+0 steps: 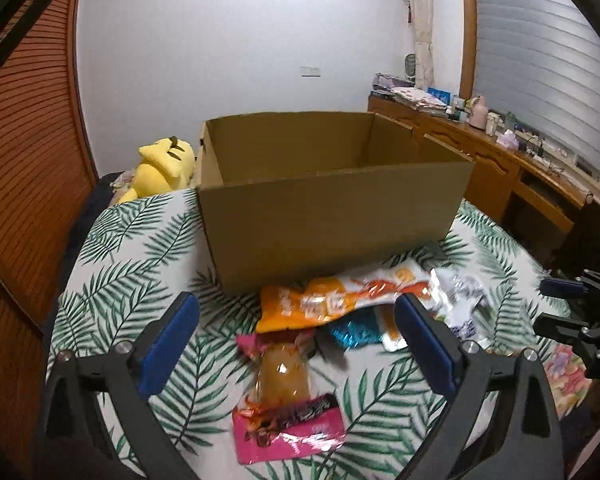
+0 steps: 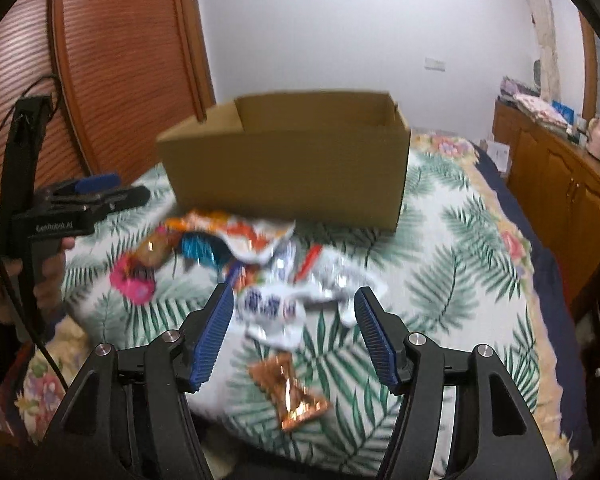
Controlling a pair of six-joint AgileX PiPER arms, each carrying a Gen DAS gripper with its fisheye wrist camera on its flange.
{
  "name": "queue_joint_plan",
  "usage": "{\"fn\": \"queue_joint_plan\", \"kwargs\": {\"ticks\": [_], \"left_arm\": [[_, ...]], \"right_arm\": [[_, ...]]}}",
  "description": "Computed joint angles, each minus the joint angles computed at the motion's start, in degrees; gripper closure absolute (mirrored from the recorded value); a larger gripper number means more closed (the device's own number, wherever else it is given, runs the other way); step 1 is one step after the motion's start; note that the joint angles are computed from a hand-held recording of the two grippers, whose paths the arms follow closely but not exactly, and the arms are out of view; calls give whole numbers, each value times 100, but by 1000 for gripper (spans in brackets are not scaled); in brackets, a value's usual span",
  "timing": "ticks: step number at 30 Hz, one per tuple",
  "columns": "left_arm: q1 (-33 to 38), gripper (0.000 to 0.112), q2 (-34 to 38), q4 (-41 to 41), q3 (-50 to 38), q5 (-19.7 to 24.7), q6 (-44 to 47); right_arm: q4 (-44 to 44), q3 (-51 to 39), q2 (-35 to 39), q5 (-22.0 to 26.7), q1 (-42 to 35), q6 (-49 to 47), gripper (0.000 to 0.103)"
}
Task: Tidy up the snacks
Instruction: 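Lower the right gripper onto the copper candy wrapper and close it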
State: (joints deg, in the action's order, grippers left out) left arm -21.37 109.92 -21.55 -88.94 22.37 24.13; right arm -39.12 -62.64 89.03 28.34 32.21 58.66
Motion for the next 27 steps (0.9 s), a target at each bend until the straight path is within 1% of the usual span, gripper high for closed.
{"fn": "queue_joint_plan", "kwargs": {"ticks": [2, 3, 5, 7, 9, 12, 13, 17, 19, 22, 27], "left_arm": [[-15, 14, -48, 58, 234, -207, -43], [-27, 14, -52, 230, 304, -274, -209], [-81, 14, -42, 897, 410, -391, -857], [-77, 14, -8, 1014, 455, -408, -953], [-49, 14, 39, 927, 462, -354, -861], [-44, 14, 114, 1075, 457, -288, -931], [-31, 14, 131, 1007, 470, -287, -849], [162, 14, 213, -270, 482, -74, 382], [242, 14, 247, -730, 496, 24, 896], [257, 14, 247, -719, 520, 37, 974], [349, 14, 324, -934, 383, 354, 1144]], "right_arm": [[25, 145, -8, -13, 45, 11, 39], [3, 213, -18, -30, 74, 68, 39], [59, 326, -32, -89, 88, 54, 39], [131, 358, -1, -110, 109, -19, 39], [211, 362, 35, -94, 137, -120, 39], [316, 389, 74, -66, 158, -248, 39], [316, 407, 81, -68, 161, -247, 39], [450, 408, 116, -18, 143, -447, 39], [542, 381, 159, 26, 136, -598, 39], [676, 302, 249, 103, 124, -856, 39], [926, 152, 453, 226, 70, -1282, 39]]}}
